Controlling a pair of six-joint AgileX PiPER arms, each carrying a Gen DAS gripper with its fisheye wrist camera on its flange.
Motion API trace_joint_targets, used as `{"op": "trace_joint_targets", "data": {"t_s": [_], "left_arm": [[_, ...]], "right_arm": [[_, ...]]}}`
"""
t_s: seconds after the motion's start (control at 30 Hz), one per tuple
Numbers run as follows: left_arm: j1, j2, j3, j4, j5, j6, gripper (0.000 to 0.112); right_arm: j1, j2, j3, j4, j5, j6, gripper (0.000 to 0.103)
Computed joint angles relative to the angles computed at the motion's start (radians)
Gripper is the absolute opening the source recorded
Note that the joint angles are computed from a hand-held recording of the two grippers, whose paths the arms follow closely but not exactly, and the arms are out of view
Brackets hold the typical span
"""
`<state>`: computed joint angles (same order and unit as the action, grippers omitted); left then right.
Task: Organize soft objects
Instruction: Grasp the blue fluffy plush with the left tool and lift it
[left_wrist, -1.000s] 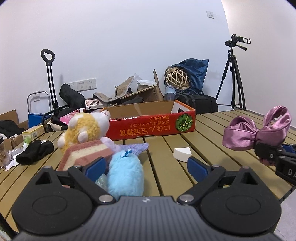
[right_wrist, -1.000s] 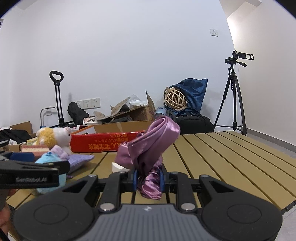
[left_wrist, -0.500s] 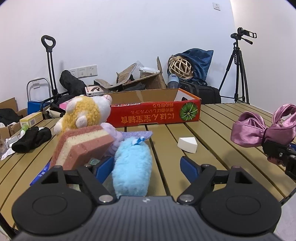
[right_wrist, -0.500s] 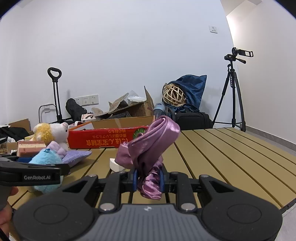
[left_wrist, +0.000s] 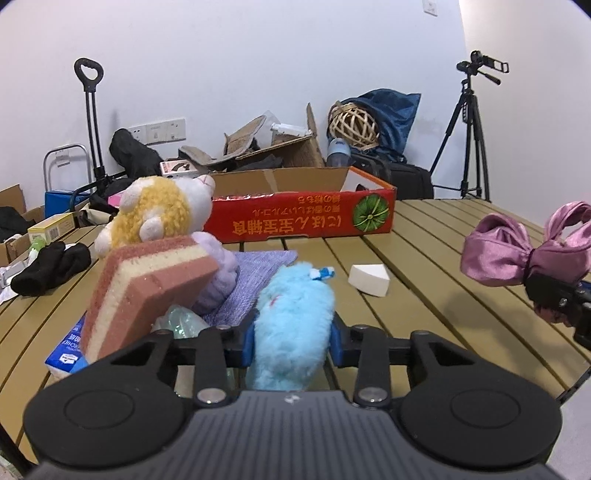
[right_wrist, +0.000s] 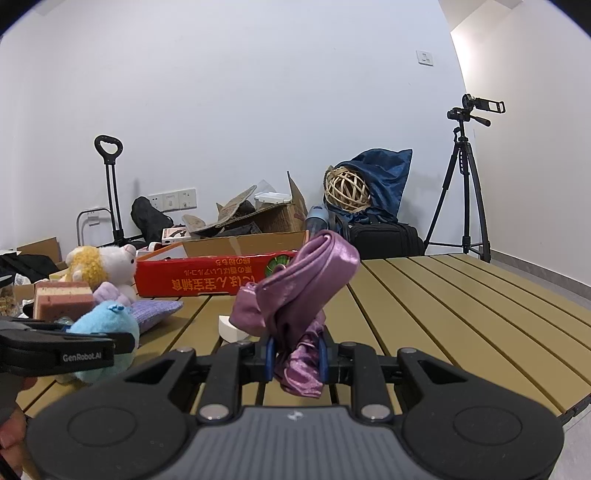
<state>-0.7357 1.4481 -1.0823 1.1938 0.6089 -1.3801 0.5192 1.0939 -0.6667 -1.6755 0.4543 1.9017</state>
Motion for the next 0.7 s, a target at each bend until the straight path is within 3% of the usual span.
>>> {"op": "trace_joint_targets", "data": {"t_s": [0.7], "left_arm": [[-0.052,-0.062,0.037,0.068,-0.002,-0.069,0.036]], "right_arm": [[-0.015,-0.039,0.017,-0.021,-0.019,0.021,0.021]]}}
